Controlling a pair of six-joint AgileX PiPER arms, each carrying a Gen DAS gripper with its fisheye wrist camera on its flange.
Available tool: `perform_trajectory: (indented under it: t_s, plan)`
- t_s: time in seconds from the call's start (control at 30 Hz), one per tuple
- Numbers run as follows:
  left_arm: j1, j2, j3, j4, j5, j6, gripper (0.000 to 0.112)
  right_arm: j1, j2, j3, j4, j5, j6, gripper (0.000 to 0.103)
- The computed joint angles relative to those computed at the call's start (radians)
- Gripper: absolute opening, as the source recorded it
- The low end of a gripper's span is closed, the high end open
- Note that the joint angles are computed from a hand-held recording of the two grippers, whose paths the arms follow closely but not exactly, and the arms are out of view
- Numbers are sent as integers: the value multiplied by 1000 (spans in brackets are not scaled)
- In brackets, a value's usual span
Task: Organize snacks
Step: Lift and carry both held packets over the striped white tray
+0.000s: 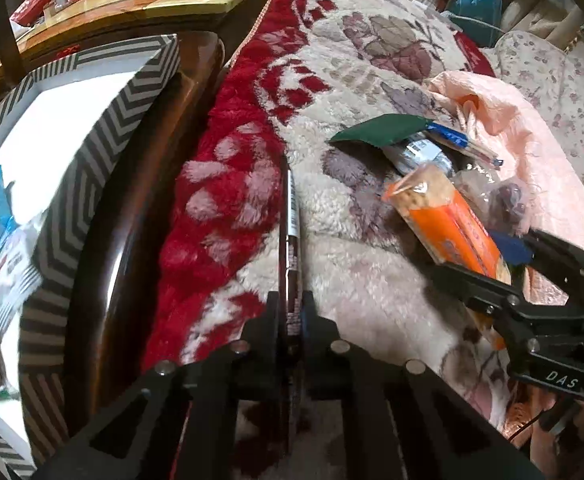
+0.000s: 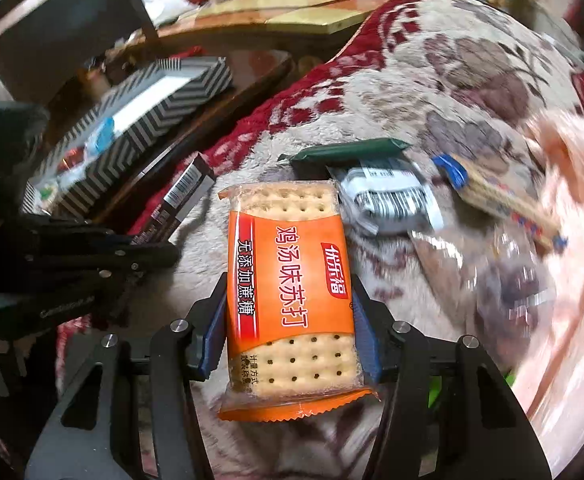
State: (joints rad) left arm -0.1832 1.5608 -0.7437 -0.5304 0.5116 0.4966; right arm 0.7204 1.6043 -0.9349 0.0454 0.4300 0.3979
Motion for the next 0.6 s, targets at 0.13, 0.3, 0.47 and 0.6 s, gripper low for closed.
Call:
perform_trajectory:
  t_s: [0.13, 0.3, 0.47, 0.6]
  plan:
    - [23, -67, 34, -16, 20, 30, 10, 22, -37, 35, -3, -19, 69, 54]
    - [40, -138, 47, 18, 44, 5, 10, 48, -48, 14, -43, -4, 128, 54]
    - [68, -194, 42, 63, 58, -28, 10, 67, -38, -45, -77, 28, 170, 54]
    - [105, -225, 34, 79, 69, -33, 10, 85, -22, -102, -102, 55, 197, 54]
